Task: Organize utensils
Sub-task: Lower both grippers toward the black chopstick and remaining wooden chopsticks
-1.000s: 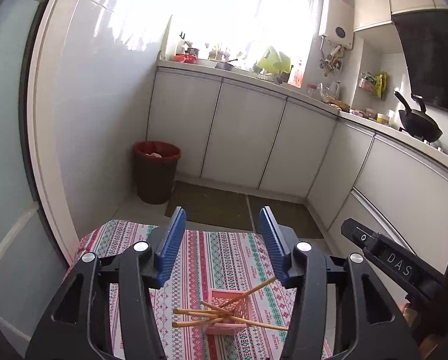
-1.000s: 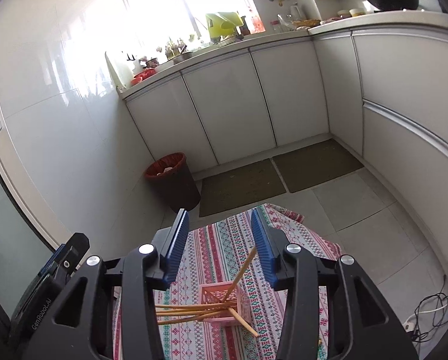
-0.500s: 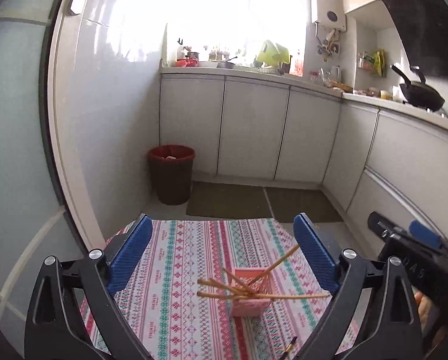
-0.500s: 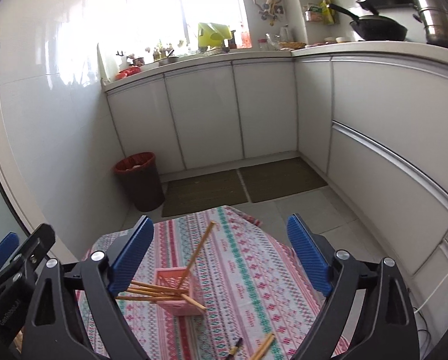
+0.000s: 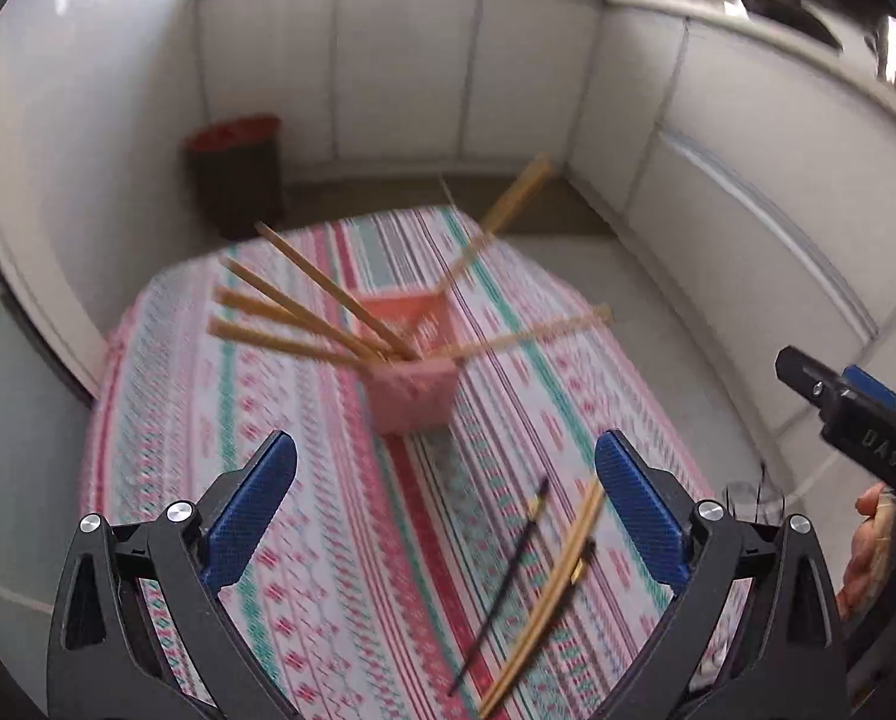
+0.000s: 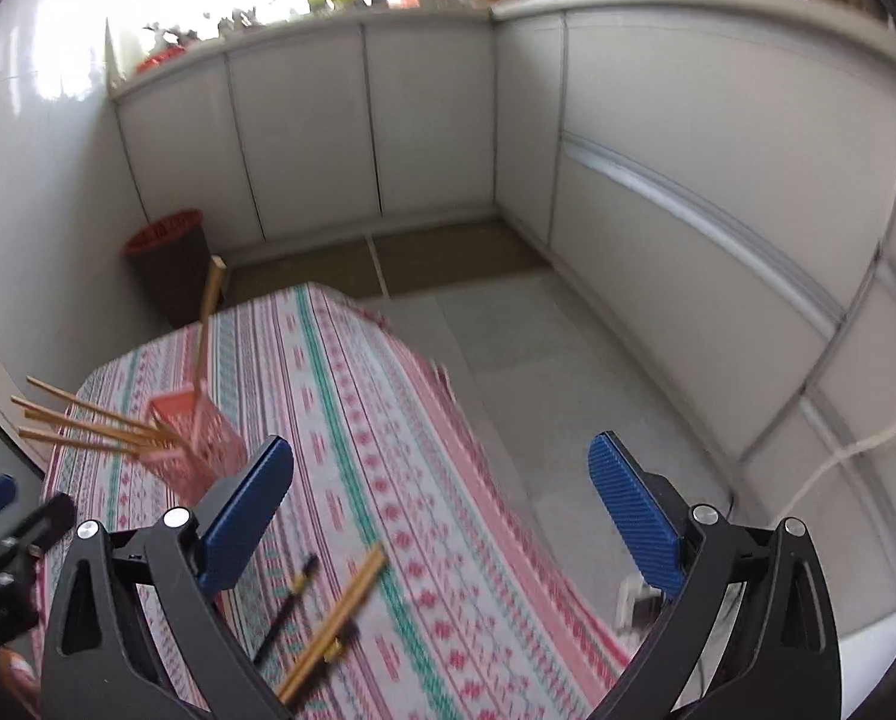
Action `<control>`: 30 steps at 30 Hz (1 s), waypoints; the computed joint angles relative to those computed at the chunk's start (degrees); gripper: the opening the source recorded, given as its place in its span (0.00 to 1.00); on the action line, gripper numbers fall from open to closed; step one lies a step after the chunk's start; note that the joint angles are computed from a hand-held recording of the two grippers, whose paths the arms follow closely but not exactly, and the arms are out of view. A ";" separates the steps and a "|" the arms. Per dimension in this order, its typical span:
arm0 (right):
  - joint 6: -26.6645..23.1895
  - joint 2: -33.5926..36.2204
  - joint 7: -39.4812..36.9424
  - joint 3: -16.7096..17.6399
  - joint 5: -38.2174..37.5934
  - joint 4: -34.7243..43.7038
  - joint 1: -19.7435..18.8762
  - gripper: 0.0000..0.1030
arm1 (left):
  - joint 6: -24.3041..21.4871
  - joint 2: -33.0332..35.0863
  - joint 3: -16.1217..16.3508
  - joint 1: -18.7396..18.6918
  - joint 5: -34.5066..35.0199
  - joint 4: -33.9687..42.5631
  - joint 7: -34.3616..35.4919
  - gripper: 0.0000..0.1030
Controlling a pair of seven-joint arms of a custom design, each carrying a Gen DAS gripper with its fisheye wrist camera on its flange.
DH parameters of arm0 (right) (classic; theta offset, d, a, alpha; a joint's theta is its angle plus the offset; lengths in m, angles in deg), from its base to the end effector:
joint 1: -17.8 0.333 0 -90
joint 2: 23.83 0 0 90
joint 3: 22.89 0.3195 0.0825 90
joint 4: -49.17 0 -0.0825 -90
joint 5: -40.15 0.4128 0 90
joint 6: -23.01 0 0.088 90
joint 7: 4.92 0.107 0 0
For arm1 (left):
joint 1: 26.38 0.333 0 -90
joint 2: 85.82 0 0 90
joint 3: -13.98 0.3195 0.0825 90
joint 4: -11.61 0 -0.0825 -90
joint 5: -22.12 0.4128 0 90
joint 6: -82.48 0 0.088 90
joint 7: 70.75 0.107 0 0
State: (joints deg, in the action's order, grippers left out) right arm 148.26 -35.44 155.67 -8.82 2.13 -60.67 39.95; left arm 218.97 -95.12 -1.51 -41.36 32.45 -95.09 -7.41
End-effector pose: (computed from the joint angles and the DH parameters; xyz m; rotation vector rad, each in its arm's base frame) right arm 0.4634 0.3264 0.6349 -1.4524 2.0292 -0.7866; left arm 0.5011 -0.3068 0.6592 -1.7048 2.0137 -0.8075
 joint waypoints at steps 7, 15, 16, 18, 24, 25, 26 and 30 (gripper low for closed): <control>5.19 -1.74 -4.52 -4.61 21.46 -5.71 -0.11 0.93 | -11.62 10.68 -1.18 -3.50 -1.14 7.23 6.47 0.93; 8.76 -1.18 -10.80 -8.07 44.84 -10.79 -0.39 0.93 | -17.37 19.59 -0.02 -6.21 0.02 15.20 4.58 0.90; 9.08 -1.19 -10.99 -8.17 46.67 -11.24 -0.53 0.93 | -17.35 20.13 0.11 -6.39 -0.01 15.62 4.56 0.88; 9.58 -1.21 -11.24 -8.15 48.72 -11.70 -0.90 0.93 | -17.60 21.49 0.21 -6.75 -0.19 16.84 5.20 0.66; 10.18 -1.10 -11.77 -7.75 49.54 -11.90 -1.72 0.93 | -20.12 24.44 0.88 -7.76 0.23 20.09 5.00 0.58; 10.12 -1.17 -11.94 -7.86 50.01 -11.94 -1.77 0.93 | -19.68 24.47 0.90 -7.76 0.11 20.14 5.29 0.57; 10.17 -1.14 -12.01 -7.91 50.43 -12.05 -1.83 0.93 | -19.65 24.86 0.97 -7.81 0.13 20.56 5.46 0.52; 9.95 -0.68 -12.49 -7.99 51.29 -11.92 -2.01 0.93 | -20.08 26.27 1.37 -8.52 1.10 22.15 4.82 0.50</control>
State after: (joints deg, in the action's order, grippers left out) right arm 158.21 -36.12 143.18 -16.81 53.42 -72.59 37.94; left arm 198.88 -68.85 -0.15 -49.88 33.55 -72.94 -2.59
